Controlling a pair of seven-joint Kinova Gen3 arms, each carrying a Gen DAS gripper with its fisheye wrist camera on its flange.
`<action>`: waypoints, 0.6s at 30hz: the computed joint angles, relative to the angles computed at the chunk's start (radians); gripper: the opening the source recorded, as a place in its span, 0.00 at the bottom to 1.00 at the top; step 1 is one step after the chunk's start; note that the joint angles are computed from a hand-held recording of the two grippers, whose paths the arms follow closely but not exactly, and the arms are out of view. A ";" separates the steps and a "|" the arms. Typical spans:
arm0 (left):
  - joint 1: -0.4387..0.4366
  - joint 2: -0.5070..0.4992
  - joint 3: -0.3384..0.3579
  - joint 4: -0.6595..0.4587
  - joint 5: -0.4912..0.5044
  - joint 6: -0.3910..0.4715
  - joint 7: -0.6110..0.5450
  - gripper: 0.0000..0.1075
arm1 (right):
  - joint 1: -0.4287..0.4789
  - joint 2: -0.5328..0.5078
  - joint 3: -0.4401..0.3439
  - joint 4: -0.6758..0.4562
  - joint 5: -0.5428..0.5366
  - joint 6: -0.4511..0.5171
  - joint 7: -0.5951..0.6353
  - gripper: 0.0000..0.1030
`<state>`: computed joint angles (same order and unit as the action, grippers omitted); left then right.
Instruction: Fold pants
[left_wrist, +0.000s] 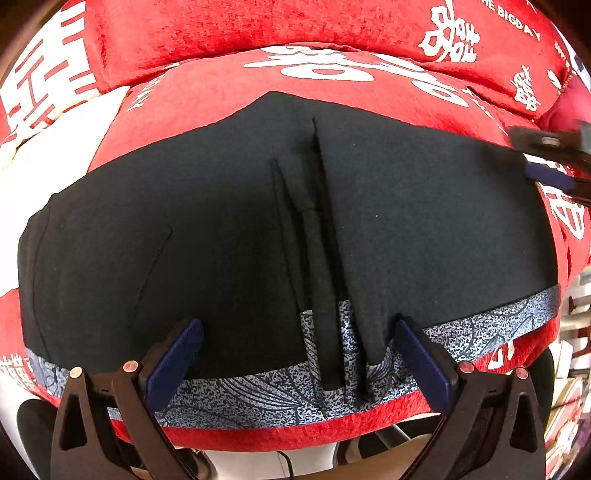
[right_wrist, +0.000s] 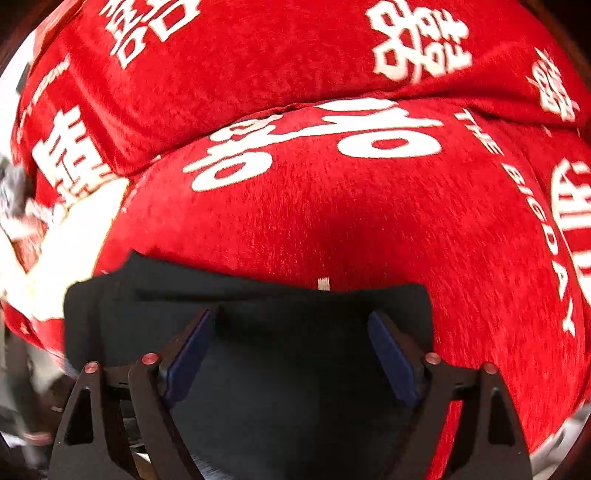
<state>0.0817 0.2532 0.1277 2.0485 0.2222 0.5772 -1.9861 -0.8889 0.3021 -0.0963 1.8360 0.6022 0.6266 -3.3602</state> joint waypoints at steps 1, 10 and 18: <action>-0.004 0.000 0.003 0.001 0.003 -0.003 -0.011 0.96 | -0.046 -0.025 0.006 0.007 0.040 0.041 -0.041 0.85; -0.027 -0.011 0.018 0.009 0.030 -0.017 -0.108 0.96 | -0.225 0.099 -0.087 -0.089 -0.023 0.309 -0.285 0.85; -0.058 -0.069 -0.011 0.039 0.071 -0.055 -0.189 0.96 | -0.312 0.231 0.024 -0.399 -0.034 0.575 -0.025 0.88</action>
